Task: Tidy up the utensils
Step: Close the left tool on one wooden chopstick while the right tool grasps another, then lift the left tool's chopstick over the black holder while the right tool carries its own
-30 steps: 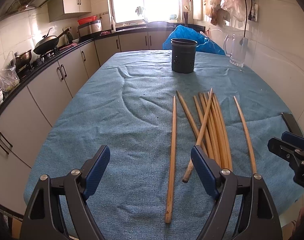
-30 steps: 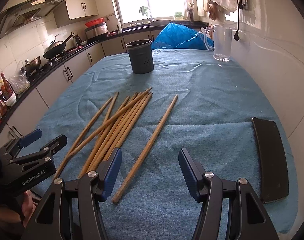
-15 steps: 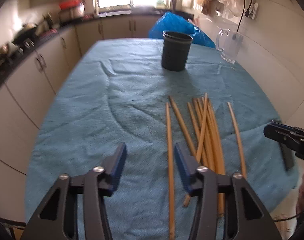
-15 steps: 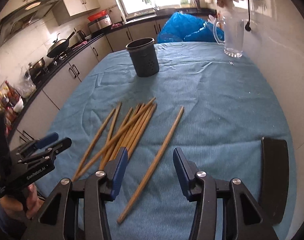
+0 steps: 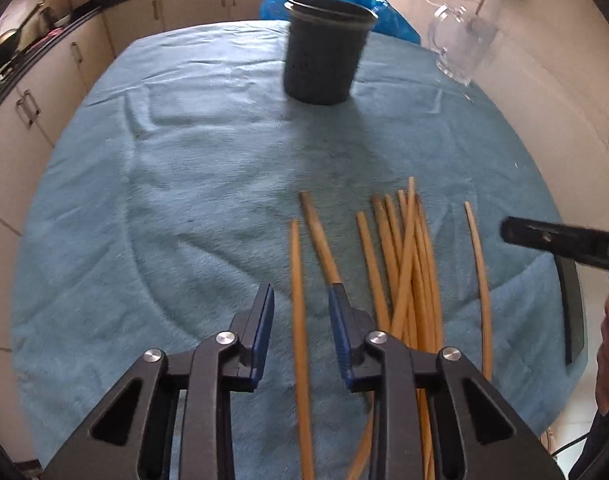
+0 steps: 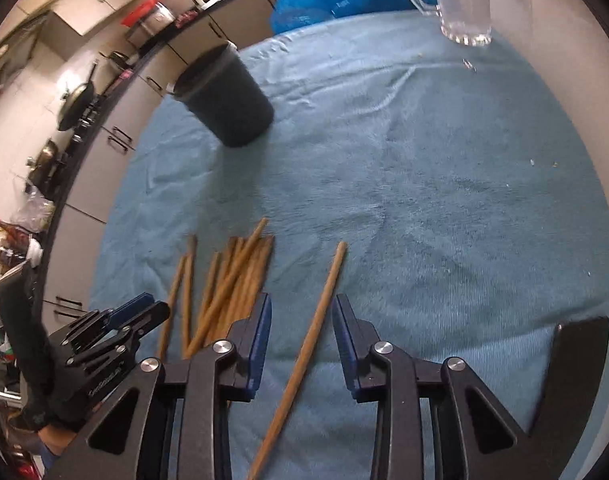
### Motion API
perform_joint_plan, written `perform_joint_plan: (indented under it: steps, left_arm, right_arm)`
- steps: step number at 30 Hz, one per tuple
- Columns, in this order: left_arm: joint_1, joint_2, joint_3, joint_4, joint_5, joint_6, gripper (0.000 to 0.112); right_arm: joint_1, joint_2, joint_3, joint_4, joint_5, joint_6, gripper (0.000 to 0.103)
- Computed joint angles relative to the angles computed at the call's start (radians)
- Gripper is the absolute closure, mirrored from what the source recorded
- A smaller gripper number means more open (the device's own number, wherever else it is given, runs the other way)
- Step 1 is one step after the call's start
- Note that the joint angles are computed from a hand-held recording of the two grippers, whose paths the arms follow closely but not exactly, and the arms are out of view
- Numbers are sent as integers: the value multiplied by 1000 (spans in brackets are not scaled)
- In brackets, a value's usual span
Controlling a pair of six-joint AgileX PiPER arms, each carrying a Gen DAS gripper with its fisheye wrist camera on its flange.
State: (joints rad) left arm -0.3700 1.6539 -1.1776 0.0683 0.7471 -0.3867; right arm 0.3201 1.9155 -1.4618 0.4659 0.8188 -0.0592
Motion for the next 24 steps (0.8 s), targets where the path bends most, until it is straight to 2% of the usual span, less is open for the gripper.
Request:
perform_joint_plan:
  steps: [2, 5, 8, 11, 12, 14, 18, 24]
  left_arm:
    - [-9, 26, -24, 23, 21, -10, 87]
    - [-5, 60, -48, 40, 36, -14, 97]
    - [-1, 78, -70, 52, 47, -12, 99]
    - [-12, 118, -117, 93, 72, -37, 99]
    - [-19, 135, -136, 107, 78, -47, 99]
    - [-20, 144, -145, 113, 75, -55, 107]
    - [20, 96, -89, 13, 1, 22, 107]
    - [24, -88, -11, -16, -54, 57, 107]
  right_arm:
    - [3, 43, -57, -43, 24, 42, 69]
    - [12, 116, -150, -92, 76, 90, 71]
    - [31, 186, -240, -153, 123, 136, 79]
    - [75, 219, -314, -262, 153, 200, 79]
    - [84, 223, -320, -284, 156, 214, 82]
    - [107, 232, -341, -330, 173, 230, 94]
    - [83, 213, -304, -257, 149, 193, 97]
    - [70, 34, -123, -171, 8, 95, 97]
